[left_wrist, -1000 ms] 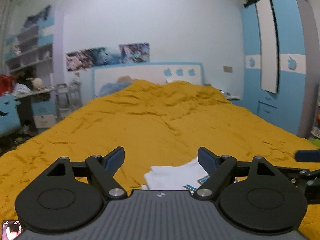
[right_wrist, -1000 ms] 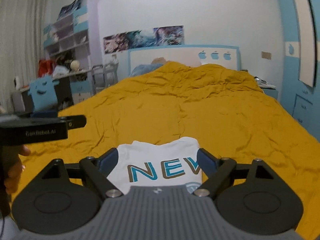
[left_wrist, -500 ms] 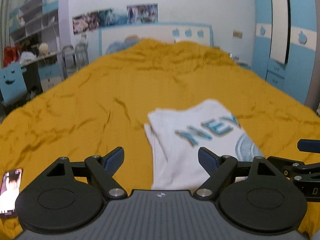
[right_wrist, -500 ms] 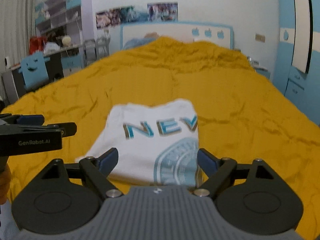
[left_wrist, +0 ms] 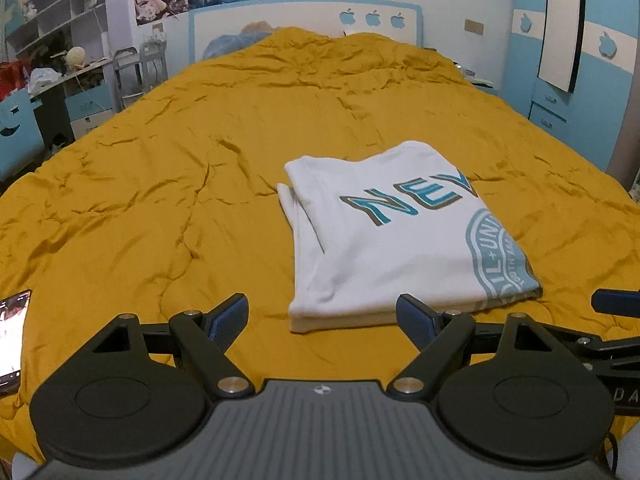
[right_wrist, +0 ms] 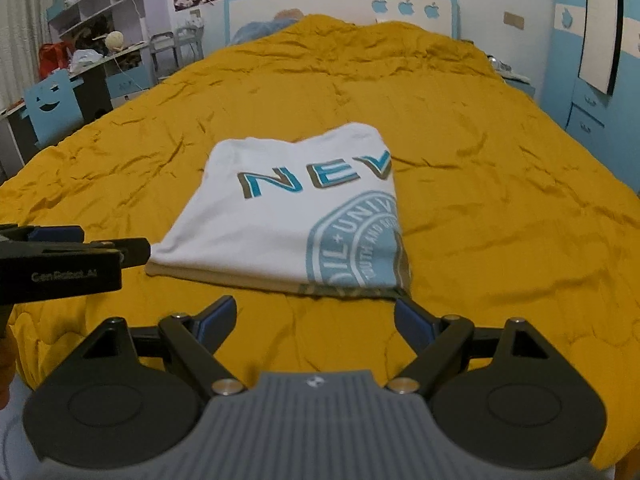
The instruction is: Fold small clothes
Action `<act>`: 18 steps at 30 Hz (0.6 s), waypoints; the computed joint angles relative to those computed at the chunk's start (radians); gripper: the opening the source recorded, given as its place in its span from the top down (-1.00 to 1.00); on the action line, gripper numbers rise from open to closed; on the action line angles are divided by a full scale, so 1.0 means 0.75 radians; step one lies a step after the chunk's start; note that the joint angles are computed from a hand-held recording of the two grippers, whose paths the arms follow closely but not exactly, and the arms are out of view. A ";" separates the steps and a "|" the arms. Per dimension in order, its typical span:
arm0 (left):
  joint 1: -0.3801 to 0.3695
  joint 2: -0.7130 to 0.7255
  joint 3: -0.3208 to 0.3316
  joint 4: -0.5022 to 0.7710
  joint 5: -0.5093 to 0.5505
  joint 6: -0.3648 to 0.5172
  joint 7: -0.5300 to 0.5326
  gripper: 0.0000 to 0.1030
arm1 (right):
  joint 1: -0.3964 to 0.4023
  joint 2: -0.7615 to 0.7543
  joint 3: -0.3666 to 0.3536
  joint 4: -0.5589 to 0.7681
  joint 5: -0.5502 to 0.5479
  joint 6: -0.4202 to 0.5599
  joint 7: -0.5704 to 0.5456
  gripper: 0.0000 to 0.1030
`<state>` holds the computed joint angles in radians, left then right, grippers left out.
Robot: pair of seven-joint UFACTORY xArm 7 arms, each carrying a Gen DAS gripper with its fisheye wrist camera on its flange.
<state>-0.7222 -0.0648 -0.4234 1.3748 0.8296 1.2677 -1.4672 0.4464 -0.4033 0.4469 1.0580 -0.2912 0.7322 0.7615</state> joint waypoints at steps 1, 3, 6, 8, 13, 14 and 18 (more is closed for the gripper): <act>-0.002 0.003 -0.001 0.004 -0.002 0.002 0.004 -0.90 | 0.002 -0.004 -0.001 0.000 0.004 0.008 0.001 -0.59; -0.006 0.002 -0.003 0.007 -0.005 0.003 0.009 -0.90 | 0.003 -0.012 -0.003 -0.003 0.009 0.016 0.003 -0.59; -0.008 0.000 -0.005 0.009 -0.006 0.008 0.014 -0.90 | 0.006 -0.021 -0.005 -0.007 0.013 0.007 -0.004 -0.59; -0.009 0.000 -0.005 0.009 -0.006 0.009 0.013 -0.90 | 0.010 -0.026 -0.008 -0.010 0.019 0.002 -0.018 -0.59; -0.011 0.002 -0.006 0.015 -0.009 0.010 0.016 -0.90 | 0.012 -0.032 -0.009 -0.015 0.034 -0.007 -0.037 -0.59; -0.012 0.002 -0.007 0.017 -0.011 0.015 0.018 -0.90 | 0.012 -0.035 -0.010 -0.018 0.037 -0.009 -0.040 -0.59; -0.014 0.002 -0.005 0.023 -0.016 0.016 0.025 -0.90 | 0.004 -0.041 -0.009 -0.023 0.039 -0.016 -0.042 -0.59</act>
<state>-0.7325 -0.0636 -0.4270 1.3920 0.8177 1.2799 -1.4487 0.4491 -0.4337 0.4405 1.0406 -0.2623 0.7201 0.7297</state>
